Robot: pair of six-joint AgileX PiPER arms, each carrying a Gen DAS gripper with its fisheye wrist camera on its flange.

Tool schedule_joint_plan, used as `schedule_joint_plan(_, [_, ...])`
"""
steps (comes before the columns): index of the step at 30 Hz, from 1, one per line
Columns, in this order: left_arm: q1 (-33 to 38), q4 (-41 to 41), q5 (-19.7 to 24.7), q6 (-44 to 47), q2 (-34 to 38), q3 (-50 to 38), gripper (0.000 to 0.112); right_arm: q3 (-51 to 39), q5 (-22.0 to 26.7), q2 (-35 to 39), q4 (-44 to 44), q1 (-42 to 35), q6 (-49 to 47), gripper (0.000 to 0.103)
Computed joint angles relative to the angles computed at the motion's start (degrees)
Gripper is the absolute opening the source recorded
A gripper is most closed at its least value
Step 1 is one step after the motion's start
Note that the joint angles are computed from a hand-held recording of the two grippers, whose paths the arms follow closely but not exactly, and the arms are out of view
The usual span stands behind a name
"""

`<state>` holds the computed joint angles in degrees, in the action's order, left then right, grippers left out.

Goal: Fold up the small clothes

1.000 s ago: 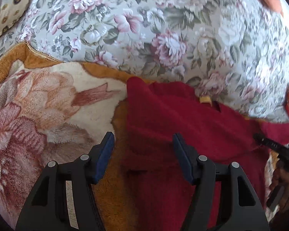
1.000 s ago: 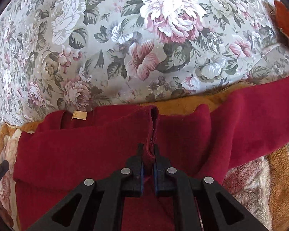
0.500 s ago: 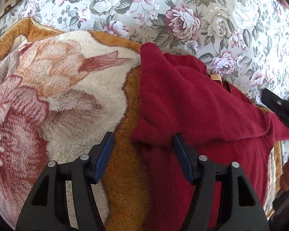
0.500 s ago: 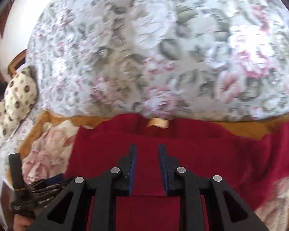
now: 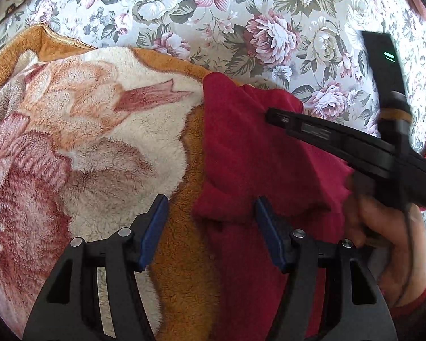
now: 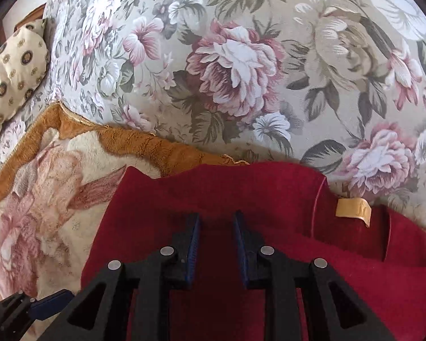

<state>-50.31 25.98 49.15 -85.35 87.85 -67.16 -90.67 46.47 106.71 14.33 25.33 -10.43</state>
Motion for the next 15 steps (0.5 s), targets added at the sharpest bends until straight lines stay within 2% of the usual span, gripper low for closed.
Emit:
schedule_joint_plan(2, [-0.2,0.4,0.4,-0.4,-0.1,-0.1,0.063,5.6,0.3,-5.5,3.8,-2.2,-4.3,0.021])
schedule_joint_plan(5, [-0.7,0.6,1.3,-0.7,0.4,-0.7,0.063,16.5,-1.3,-14.4,5.0,-4.6,-8.6,0.021])
schedule_joint_plan(7, [-1.1,1.0,2.2,-0.8,0.9,-1.5,0.063,23.4,-2.8,-17.5,4.6,-6.2,-9.8,0.023])
schedule_joint_plan(9, [-1.9,2.1,2.9,-1.8,1.3,-2.1,0.063,30.6,-7.5,-21.8,10.1,-8.3,-17.0,0.023])
schedule_joint_plan(10, [-2.2,2.8,3.0,-2.4,1.3,-2.1,0.063,31.5,-6.9,-22.8,11.0,-9.5,-18.4,0.023])
schedule_joint_plan(13, [-3.7,6.1,2.3,-4.9,0.4,-1.7,0.063,30.9,0.6,-26.1,15.8,-17.3,-20.6,0.023])
schedule_joint_plan(15, [-5.2,9.9,2.2,-7.7,-0.3,-1.8,0.063,30.9,2.1,-28.7,16.4,-23.7,-21.2,0.024])
